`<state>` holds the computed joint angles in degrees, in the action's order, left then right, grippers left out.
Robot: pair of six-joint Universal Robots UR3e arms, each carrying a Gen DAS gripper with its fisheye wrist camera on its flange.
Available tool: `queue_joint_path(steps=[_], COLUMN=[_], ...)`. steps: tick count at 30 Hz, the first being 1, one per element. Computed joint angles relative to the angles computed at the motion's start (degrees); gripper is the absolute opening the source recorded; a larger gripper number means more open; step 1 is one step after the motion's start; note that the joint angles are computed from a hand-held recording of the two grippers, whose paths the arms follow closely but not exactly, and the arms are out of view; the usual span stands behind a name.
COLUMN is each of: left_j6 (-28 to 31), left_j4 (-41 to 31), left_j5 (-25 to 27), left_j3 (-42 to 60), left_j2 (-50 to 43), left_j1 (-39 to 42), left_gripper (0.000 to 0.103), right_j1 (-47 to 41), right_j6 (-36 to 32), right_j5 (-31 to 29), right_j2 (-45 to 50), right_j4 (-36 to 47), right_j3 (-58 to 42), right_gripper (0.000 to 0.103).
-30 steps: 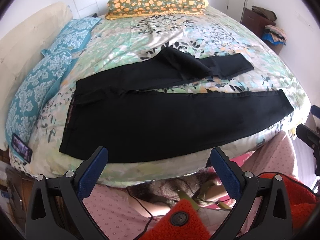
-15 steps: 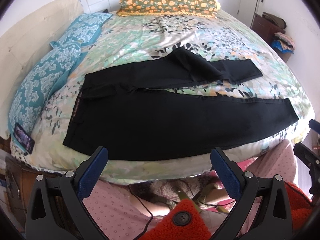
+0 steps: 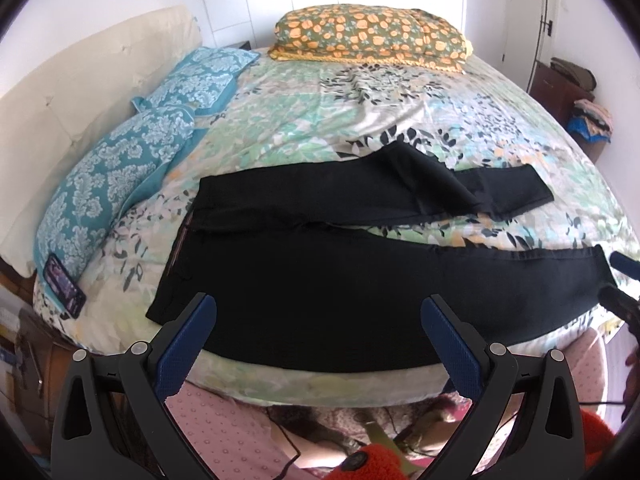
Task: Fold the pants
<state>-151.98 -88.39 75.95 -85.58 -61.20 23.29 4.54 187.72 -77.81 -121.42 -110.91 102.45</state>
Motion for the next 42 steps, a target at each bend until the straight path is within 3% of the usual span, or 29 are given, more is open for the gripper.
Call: queue_joint_path(steps=[4, 7, 9, 13, 18, 20, 26, 28, 30, 31, 34, 36, 40, 42], left_j6=[-0.1, -1.4, -2.4, -4.4, -5.6, -6.1, -9.2, -9.5, -10.0, -10.3, -11.2, -11.8, -12.1, -12.1], left_j4=[-0.9, -0.6, -1.0, -2.3, -3.4, -3.6, -3.6, -2.8, -2.3, -2.3, -2.2, -2.3, -2.2, -1.9], left_j5=[-0.4, 2.0, 3.2, 6.6, 10.5, 11.8, 15.7, 16.8, 17.9, 18.3, 18.8, 19.0, 18.7, 18.7], left_j3=[1.6, 1.8, 1.8, 1.6, 1.3, 1.2, 2.0, 1.7, 1.6, 1.7, 2.0, 2.2, 2.3, 2.2], left_j2=[-1.4, -2.0, -2.0, -2.8, -2.9, -3.3, -6.3, -6.9, -7.9, -8.4, -9.9, -10.8, -11.3, -11.3], left_j1=[0.0, -0.5, -0.1, 2.3, 6.0, 7.0, 3.7, 1.6, -0.7, -1.6, -3.9, -5.5, -7.9, -8.8], left_gripper=[0.102, 0.102, 0.102, 0.102, 0.102, 0.102, 0.102, 0.102, 0.102, 0.102, 0.102, 0.102, 0.102, 0.102], right_j1=[-23.3, -33.0, -37.5, -40.8, -35.8, -34.8, -33.3, -33.3, -33.1, -32.9, -31.1, -31.5, -31.1, -30.1], right_j6=[-19.2, -24.4, -21.2, -10.9, -13.1, -13.5, -13.7, -14.4, -17.3, -19.0, -20.7, -19.8, -20.0, -18.3], right_j5=[6.9, 7.2, 8.7, 13.4, 5.2, 3.3, 0.9, 1.5, 1.8, 1.0, -10.1, -15.7, -19.5, -21.8], right_j2=[6.6, 20.8, 32.8, 55.4, 73.3, 79.3, 90.0, 91.0, 89.9, 88.9, 83.2, 82.2, 85.3, 85.5], right_j4=[1.0, -4.7, -5.1, 3.3, 11.6, 15.0, 18.5, 17.7, 16.3, 14.9, 0.5, -4.8, -3.2, -3.5], right_j3=[3.3, -2.2, -11.3, -35.1, -59.5, -68.1, -81.6, -81.6, -80.2, -79.4, -71.7, -71.2, -75.9, -74.2], right_gripper=[0.103, 0.103, 0.103, 0.100, 0.078, 0.060, 0.060, 0.058, 0.015, 0.011, 0.010, 0.010, 0.012, 0.020])
